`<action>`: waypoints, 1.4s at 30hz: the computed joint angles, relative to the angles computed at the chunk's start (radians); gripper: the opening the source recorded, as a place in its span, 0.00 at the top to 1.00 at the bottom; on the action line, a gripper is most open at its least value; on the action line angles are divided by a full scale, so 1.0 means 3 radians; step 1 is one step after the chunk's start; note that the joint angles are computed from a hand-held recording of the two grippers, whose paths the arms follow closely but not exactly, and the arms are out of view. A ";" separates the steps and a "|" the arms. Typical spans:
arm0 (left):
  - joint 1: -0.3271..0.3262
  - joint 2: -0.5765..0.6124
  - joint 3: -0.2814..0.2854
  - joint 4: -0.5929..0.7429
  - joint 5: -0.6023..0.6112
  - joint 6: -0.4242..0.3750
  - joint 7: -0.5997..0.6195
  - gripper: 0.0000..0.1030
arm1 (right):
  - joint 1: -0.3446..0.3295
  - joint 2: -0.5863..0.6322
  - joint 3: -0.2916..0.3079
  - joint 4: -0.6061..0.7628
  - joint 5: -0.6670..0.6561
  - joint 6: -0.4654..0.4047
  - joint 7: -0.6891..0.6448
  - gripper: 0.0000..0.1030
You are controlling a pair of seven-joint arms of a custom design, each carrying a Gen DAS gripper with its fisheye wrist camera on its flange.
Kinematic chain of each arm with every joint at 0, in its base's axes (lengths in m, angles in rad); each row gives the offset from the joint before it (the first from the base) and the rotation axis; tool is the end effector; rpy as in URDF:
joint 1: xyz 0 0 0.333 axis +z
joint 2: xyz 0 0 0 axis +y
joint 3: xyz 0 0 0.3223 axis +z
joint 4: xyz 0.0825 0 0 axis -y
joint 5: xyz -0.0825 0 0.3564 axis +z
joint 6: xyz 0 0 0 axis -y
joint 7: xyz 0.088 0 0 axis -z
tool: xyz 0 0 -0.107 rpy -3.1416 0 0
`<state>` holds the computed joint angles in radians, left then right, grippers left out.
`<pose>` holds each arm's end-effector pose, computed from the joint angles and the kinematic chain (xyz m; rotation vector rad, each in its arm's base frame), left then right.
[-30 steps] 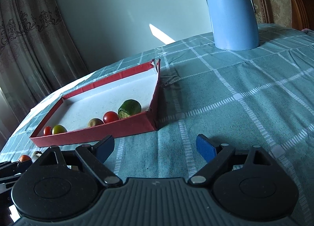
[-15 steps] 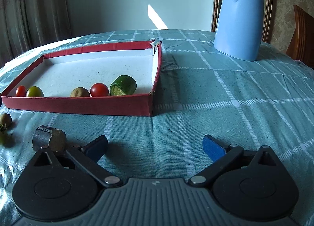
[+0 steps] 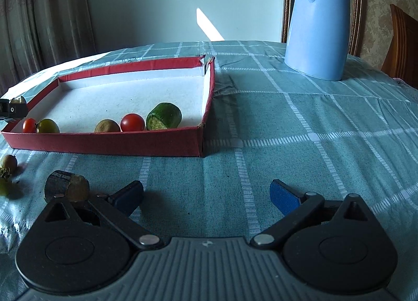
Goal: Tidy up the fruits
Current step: 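Carry the log piece into the red tray and open the left gripper, then reach the right gripper to the other wooden log piece and grasp it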
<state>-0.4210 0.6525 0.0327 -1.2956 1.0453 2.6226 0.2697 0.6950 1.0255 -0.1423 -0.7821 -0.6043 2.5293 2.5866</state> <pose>0.6875 -0.3109 0.4447 -1.7004 1.4837 -0.7892 0.6585 0.4891 0.4047 -1.6713 1.6283 -0.7533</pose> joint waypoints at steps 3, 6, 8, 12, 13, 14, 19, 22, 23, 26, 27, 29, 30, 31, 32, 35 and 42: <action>0.0005 0.0072 -0.0015 0.0085 -0.0035 -0.0002 0.0080 0.69 | -0.0001 0.0001 0.0000 0.0001 0.0001 0.0002 0.0000 0.00; -0.0041 0.0143 0.0008 0.0191 -0.0055 -0.0078 0.0147 0.68 | -0.0004 -0.0004 0.0000 -0.0009 0.0002 0.0021 0.0011 0.00; -0.0090 0.0161 0.0056 0.0224 -0.0003 -0.0114 0.0120 0.61 | -0.0006 -0.0012 -0.0001 -0.0027 -0.0001 0.0041 0.0024 0.00; -0.0111 0.0156 0.0078 0.0221 0.0047 -0.0109 0.0085 0.60 | -0.0008 -0.0030 -0.0001 -0.0063 -0.0013 0.0071 0.0048 0.00; -0.0120 0.0149 0.0089 0.0214 0.0068 -0.0112 0.0063 0.60 | -0.0009 -0.0034 -0.0001 -0.0070 -0.0015 0.0077 0.0053 0.00; -0.0122 0.0137 0.0093 0.0200 0.0086 -0.0106 0.0041 0.60 | -0.0010 -0.0034 0.0000 -0.0070 -0.0016 0.0080 0.0056 0.00; -0.0161 -0.0008 0.0118 0.0004 0.0260 -0.0069 -0.0157 0.55 | -0.0012 -0.0054 -0.0005 -0.0114 -0.0029 0.0122 0.0094 0.00; -0.0211 -0.0186 0.0138 -0.0242 0.0489 -0.0081 -0.0401 0.44 | -0.0015 -0.0053 -0.0001 -0.0113 -0.0034 0.0122 0.0096 0.00; -0.0217 -0.0238 0.0133 -0.0317 0.0572 -0.0090 -0.0493 0.34 | -0.0015 -0.0052 0.0000 -0.0111 -0.0034 0.0123 0.0098 0.00; -0.0255 -0.0481 0.0133 -0.0659 0.0948 -0.0117 -0.0870 0.22 | -0.0017 -0.0046 0.0003 -0.0100 -0.0033 0.0116 0.0092 0.00; -0.0252 -0.0555 0.0113 -0.0762 0.1030 -0.0145 -0.0950 0.18 | -0.0017 -0.0043 0.0003 -0.0096 -0.0032 0.0115 0.0091 0.00; -0.0237 -0.0716 0.0076 -0.0984 0.1211 -0.0180 -0.1168 0.09 | -0.0017 -0.0043 0.0004 -0.0094 -0.0032 0.0108 0.0083 0.00; -0.0228 -0.0792 0.0056 -0.1089 0.1295 -0.0213 -0.1281 0.04 | -0.0017 -0.0040 0.0005 -0.0088 -0.0030 0.0102 0.0077 0.00; -0.0217 -0.0867 0.0030 -0.1192 0.1355 -0.0264 -0.1377 0.02 | -0.0018 -0.0037 0.0005 -0.0085 -0.0029 0.0100 0.0075 0.00; -0.0202 -0.0940 0.0003 -0.1295 0.1407 -0.0318 -0.1466 0.00 | -0.0017 -0.0037 0.0005 -0.0085 -0.0028 0.0100 0.0075 0.00; -0.0111 -0.1138 -0.0079 -0.1596 0.1542 -0.0395 -0.1664 0.00 | -0.0016 -0.0038 0.0001 -0.0089 -0.0029 0.0112 0.0084 0.00; 0.0181 -0.1310 -0.0299 -0.1965 0.1520 -0.0611 -0.1846 0.00 | 0.0048 -0.0326 -0.0175 -0.0669 -0.0317 0.0642 0.0570 0.00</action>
<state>-0.3666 0.2595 -0.0569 -1.8850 1.5011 2.4394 -0.2842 0.7093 0.9278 -0.1947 -0.9826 -0.6992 2.7219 2.7577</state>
